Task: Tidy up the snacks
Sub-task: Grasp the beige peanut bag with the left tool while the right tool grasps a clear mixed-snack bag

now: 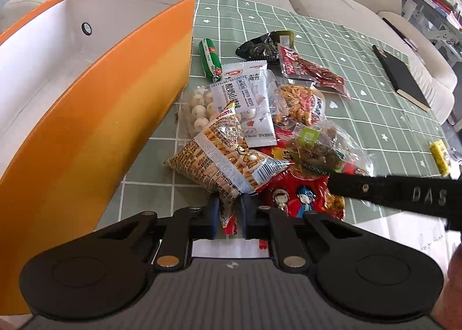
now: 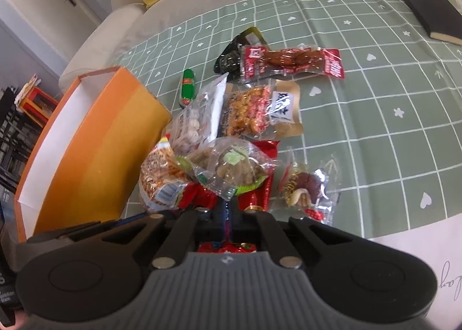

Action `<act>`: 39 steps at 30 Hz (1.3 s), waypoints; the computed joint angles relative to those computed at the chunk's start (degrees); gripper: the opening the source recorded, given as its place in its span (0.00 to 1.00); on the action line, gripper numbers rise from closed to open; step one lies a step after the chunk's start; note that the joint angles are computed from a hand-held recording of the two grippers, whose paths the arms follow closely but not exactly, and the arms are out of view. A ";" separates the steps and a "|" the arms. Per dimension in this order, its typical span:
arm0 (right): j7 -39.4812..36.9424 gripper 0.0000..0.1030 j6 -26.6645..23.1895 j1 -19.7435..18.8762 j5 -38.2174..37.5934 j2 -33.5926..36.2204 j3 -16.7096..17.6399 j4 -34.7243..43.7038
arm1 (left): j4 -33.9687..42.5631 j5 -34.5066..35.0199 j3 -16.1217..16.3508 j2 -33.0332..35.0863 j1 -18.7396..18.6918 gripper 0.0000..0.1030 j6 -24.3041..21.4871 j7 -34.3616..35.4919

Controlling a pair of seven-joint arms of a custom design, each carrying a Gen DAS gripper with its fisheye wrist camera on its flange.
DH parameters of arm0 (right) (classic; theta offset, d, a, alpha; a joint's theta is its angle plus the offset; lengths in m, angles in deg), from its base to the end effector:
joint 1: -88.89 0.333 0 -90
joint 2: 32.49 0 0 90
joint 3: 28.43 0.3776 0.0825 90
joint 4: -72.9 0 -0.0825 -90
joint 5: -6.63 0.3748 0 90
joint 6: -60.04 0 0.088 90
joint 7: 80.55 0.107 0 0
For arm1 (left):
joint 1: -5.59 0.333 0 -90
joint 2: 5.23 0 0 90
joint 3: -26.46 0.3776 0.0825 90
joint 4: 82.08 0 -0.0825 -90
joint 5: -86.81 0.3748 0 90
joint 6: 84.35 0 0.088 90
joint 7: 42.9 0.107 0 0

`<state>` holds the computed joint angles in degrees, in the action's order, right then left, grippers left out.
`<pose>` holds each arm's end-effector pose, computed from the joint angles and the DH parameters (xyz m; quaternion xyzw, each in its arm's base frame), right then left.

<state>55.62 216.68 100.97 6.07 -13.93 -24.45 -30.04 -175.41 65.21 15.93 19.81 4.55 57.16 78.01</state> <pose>0.6690 0.1865 0.5028 -0.4746 0.8266 -0.0659 0.2950 0.7153 -0.1218 0.4750 -0.5086 0.8188 -0.2603 0.0568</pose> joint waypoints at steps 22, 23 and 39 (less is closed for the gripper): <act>6.49 0.61 5.78 2.39 -10.43 0.74 -4.05 1.19 | 1.70 -10.08 -0.83 0.12 2.37 0.75 -1.84 -4.20; 6.35 0.61 5.30 2.20 -10.50 1.24 -3.88 1.85 | 1.89 -10.56 -0.79 0.41 2.26 0.75 -1.13 -5.51; 0.74 0.46 6.71 -0.61 -2.10 2.42 0.07 1.13 | 3.06 -3.08 -0.11 3.40 0.47 0.63 2.09 -15.93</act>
<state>56.35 223.39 100.36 3.97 -11.51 -24.38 -28.91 -172.35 62.13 15.81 23.21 5.02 59.26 62.07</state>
